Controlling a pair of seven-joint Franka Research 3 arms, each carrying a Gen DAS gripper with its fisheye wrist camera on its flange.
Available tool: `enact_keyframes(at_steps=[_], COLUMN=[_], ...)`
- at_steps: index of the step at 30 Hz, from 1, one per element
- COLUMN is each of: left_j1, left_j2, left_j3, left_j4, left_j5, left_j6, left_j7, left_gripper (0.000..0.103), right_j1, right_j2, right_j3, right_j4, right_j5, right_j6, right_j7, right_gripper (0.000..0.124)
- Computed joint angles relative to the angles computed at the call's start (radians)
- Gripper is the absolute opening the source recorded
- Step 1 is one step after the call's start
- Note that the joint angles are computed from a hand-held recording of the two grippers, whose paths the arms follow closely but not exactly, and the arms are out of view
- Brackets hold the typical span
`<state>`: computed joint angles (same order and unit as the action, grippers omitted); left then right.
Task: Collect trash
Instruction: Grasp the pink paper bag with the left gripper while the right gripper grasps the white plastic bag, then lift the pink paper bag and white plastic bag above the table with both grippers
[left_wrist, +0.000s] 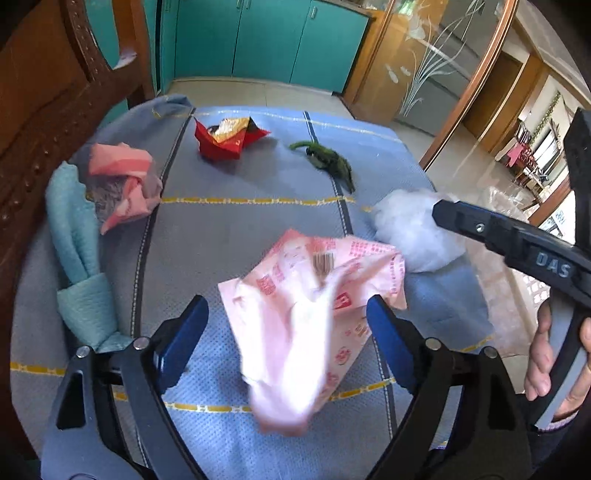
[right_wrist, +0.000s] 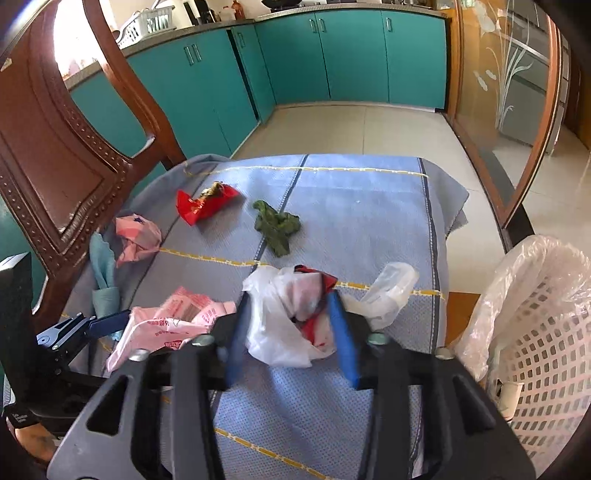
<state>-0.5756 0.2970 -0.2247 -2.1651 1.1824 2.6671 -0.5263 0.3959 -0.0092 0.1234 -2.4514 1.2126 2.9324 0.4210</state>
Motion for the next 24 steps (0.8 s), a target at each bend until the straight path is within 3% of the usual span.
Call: enact_keyframes(at_steps=[5,8,9,11,13,20,24], left_j1=[-0.001,-0.007,-0.007,-0.017,-0.028,-0.043,-0.063], left_j2=[0.024,0.034,0.038,0.035,0.025,-0.002,-0.02], left_j3=[0.006,0.001,0.001,0.009,0.012,-0.004,-0.022], left_j4=[0.014,0.024,0.026,0.024,0.021,0.019,0.025], left_j5=[0.0,-0.018,-0.025,-0.004,0.01,0.051,0.086], left_j6=[0.011,-0.002,0.001,0.013,-0.009,-0.116,-0.222], left_j7=[0.024,0.066,0.079,0.056,0.039,-0.018,-0.04], left_gripper=[0.084,0.057,0.042,0.028,0.022,0.02,0.02], right_j1=[0.003,0.001,0.0,0.002,0.006,0.027,0.036], right_j2=[-0.001,0.001,0.001,0.002,0.003,0.024,0.05], right_j3=[0.002,0.0,0.0,0.002,0.006,0.027,0.041], right_j4=[0.0,0.002,0.002,0.001,-0.001,0.0,-0.002], right_j5=[0.025,0.031,0.032,0.031,0.031,0.048,-0.009], right_j6=[0.028,0.031,0.033,0.045,0.067,0.153,0.196], right_j7=[-0.015,-0.012,-0.012,-0.01,-0.013,-0.052,-0.018], right_gripper=[0.06,0.064,0.064,0.064,0.064,0.074,0.075])
